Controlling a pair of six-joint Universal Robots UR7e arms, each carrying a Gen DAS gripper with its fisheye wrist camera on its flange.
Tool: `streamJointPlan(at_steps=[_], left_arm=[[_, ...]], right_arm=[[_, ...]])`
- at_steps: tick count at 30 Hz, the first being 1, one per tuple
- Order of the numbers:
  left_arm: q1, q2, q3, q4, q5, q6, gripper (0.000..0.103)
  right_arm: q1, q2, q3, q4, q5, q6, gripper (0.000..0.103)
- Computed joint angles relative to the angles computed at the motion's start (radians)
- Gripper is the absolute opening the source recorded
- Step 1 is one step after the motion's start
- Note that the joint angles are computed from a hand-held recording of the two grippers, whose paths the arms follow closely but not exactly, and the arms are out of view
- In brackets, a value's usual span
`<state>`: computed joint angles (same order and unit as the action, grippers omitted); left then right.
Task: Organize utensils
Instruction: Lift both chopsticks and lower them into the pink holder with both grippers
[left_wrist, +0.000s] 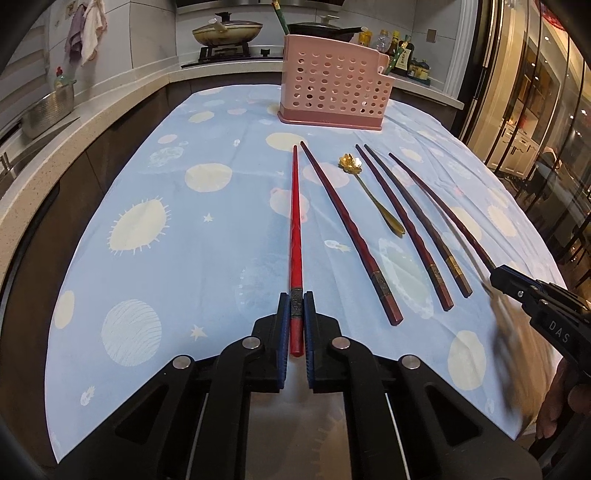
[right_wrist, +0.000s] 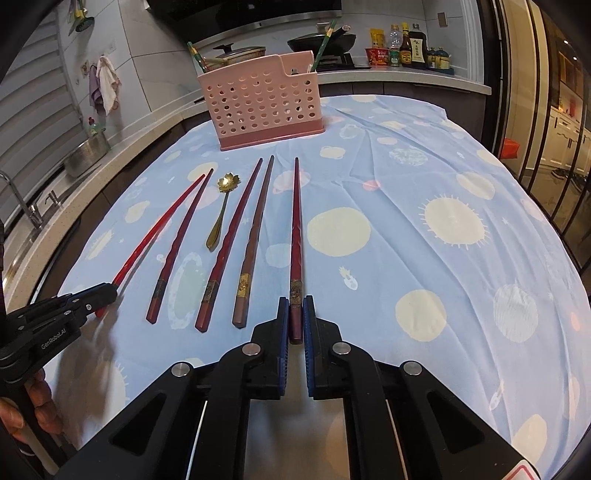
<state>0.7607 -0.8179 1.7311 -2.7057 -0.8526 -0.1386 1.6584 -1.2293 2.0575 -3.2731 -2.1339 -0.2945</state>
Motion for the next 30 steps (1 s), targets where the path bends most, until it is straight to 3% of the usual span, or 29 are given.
streamJointPlan(at_steps=[12, 30], left_arm=[[-0.035, -0.051, 0.0, -0.093, -0.019, 0.048, 0.007], [-0.05, 0.025, -0.201, -0.243, 0.014, 0.237, 0.007]], right_arm=[[0.048, -0.069, -0.015, -0.063, 0.038, -0.039, 0.007], [0.081, -0.059, -0.165, -0.11, 0.117, -0.111, 0.007]])
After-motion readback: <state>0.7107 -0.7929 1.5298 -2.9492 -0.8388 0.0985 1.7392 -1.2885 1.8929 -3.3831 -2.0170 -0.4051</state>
